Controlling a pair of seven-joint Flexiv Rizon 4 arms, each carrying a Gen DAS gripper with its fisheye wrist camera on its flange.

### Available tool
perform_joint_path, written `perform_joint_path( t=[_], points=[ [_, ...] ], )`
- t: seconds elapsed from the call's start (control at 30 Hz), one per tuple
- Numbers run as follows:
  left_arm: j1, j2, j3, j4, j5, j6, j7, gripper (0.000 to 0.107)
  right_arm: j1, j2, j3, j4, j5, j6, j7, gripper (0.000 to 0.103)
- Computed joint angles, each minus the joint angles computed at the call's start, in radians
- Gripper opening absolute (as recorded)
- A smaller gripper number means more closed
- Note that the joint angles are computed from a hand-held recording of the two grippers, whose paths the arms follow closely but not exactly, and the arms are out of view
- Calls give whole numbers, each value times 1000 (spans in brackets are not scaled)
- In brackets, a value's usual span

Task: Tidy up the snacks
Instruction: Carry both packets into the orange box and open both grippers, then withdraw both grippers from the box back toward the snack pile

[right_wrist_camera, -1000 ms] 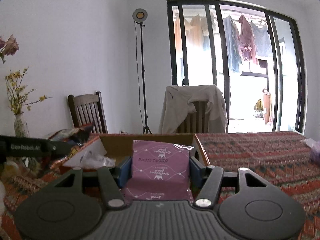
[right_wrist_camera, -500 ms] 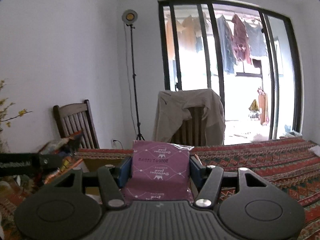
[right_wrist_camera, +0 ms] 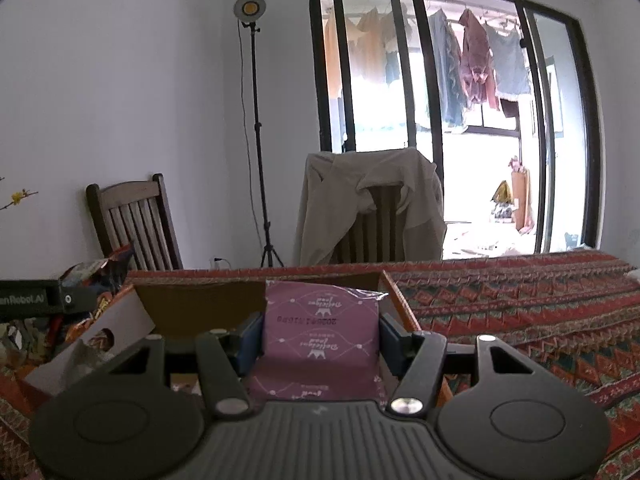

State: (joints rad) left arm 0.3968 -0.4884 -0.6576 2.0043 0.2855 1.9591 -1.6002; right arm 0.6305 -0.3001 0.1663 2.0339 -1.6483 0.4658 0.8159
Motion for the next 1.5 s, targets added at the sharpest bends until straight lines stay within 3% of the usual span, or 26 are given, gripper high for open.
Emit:
perform_joint_path(
  t=[0.2, 0.27, 0.3, 0.37, 0.43, 0.67, 0.97, 1.1, 1.2, 1.3, 1.5],
  points=[
    [32, -26, -37, 4, 29, 19, 0, 60, 4, -8, 1, -4, -6, 10, -20, 59],
    [53, -35, -58, 6, 48, 36, -9, 68, 5, -7, 0, -1, -11, 11, -10, 62],
    [66, -41, -71, 8, 61, 48, -16, 83, 5, -6, 1, 1, -11, 9, -2, 68],
    [45, -31, -40, 15, 56, 86, -43, 103, 3, 0, 0, 10, -22, 7, 23, 102],
    [15, -20, 5, 18, 63, 125, -70, 103, 1, 5, 3, 18, -30, 5, 42, 103],
    [-17, 4, 64, -1, 118, 116, -154, 103, 4, 6, 7, 22, -32, -15, 51, 103],
    [23, 53, 41, 9, 172, 95, -220, 103, 8, 24, 16, 28, -18, -35, 51, 103],
    [136, 98, -65, 39, 222, 74, -276, 103, 19, 34, 26, 25, 10, -55, 18, 103],
    [293, 113, -228, 68, 270, 49, -302, 103, 34, 44, 36, 20, 29, -75, -15, 103],
    [410, 126, -345, 107, 276, 43, -278, 103, 54, 54, 47, 11, 59, -110, -54, 103],
    [574, 141, -500, 184, 265, 41, -207, 103, 78, 88, 76, 17, 115, -105, -77, 103]
  ],
)
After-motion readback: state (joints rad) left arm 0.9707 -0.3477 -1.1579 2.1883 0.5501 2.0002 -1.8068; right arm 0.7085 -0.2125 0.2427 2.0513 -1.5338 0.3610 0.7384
